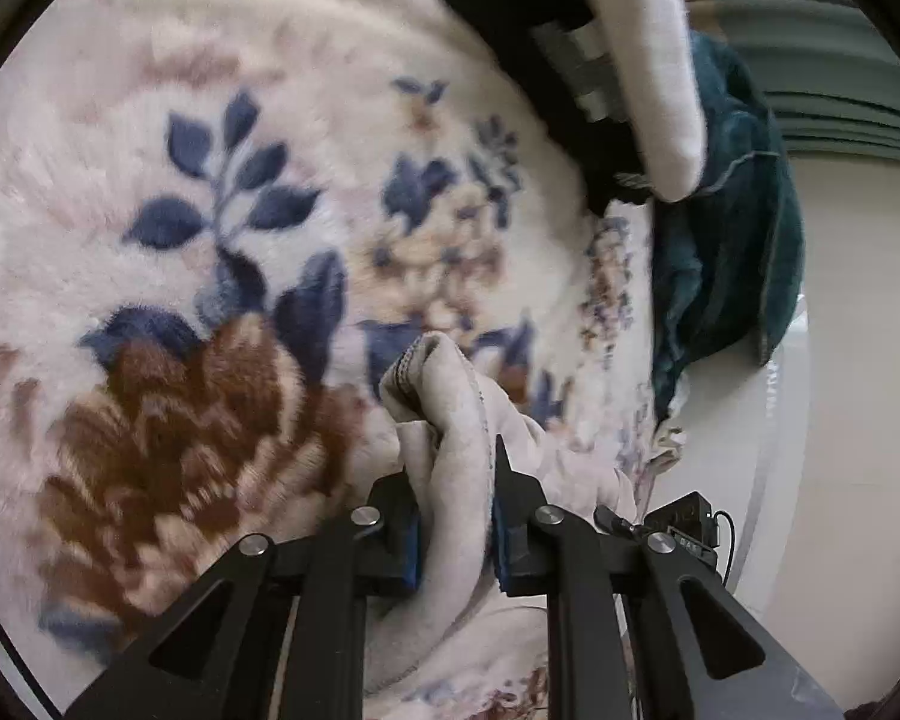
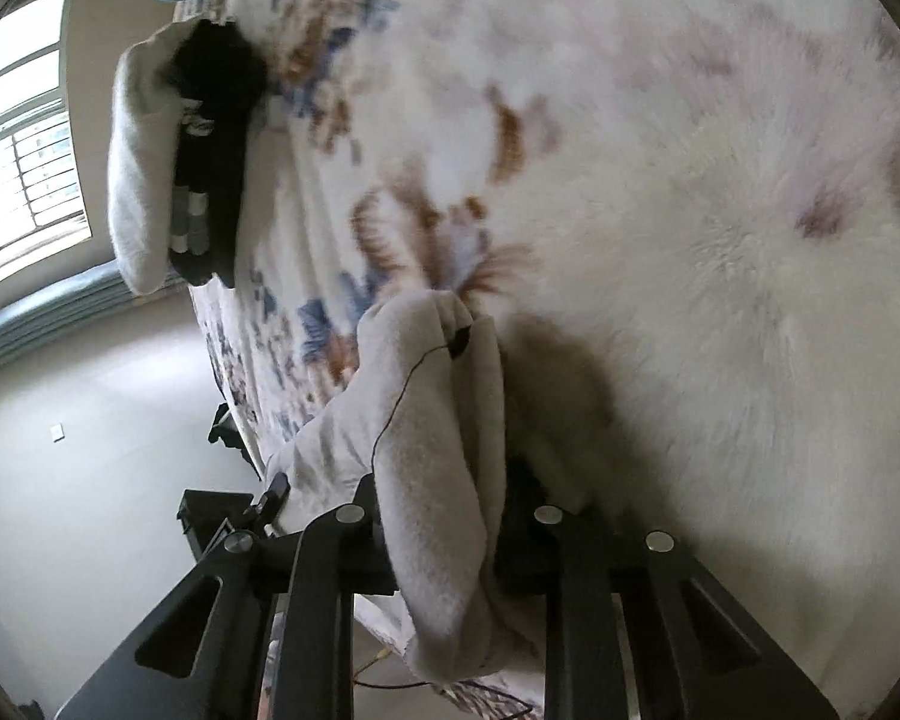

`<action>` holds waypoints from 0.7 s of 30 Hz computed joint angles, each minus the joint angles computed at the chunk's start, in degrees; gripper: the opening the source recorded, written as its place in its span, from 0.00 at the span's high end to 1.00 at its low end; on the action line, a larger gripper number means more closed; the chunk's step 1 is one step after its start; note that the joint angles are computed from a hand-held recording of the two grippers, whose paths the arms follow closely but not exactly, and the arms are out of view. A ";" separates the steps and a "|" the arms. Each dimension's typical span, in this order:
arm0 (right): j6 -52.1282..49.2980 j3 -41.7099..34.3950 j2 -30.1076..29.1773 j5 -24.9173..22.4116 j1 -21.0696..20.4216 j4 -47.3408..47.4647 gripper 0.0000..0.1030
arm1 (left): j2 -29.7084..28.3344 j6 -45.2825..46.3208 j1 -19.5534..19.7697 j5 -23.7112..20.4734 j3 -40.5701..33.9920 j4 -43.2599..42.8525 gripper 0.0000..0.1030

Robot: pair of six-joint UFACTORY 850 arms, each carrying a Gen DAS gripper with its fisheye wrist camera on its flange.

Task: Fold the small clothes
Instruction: 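Carry the folded shirt with both grippers onto the clothes stack and release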

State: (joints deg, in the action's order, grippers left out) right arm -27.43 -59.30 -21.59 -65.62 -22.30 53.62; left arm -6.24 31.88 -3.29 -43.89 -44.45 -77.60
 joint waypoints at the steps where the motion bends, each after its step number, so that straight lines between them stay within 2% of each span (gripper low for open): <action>1: 0.23 -0.01 0.74 0.22 0.17 0.19 0.80 | 1.00 -0.76 0.22 0.21 -0.21 0.77 0.86; 7: 1.19 -4.04 5.70 -1.54 2.19 2.17 0.80 | 3.89 -3.41 2.51 -1.06 -7.10 3.33 0.87; 9: 2.83 -7.84 5.95 -2.12 3.71 2.97 0.80 | 3.05 -4.61 3.17 -0.96 -11.61 5.33 0.87; 12: 4.50 -15.44 4.19 -2.57 6.24 3.58 0.80 | -1.77 -5.20 3.94 -1.59 -22.31 8.20 0.87; 16: 7.61 -31.66 -3.69 -2.80 10.06 4.37 0.80 | -11.18 -6.02 4.48 -1.70 -37.74 10.53 0.87; 19: 12.41 -47.86 -13.39 -3.98 12.34 2.65 0.80 | -20.64 -8.17 4.73 -2.34 -51.30 13.69 0.87; 21: 15.11 -59.85 -21.31 -2.72 14.05 2.67 0.80 | -28.43 -11.41 4.88 -3.35 -61.92 17.26 0.87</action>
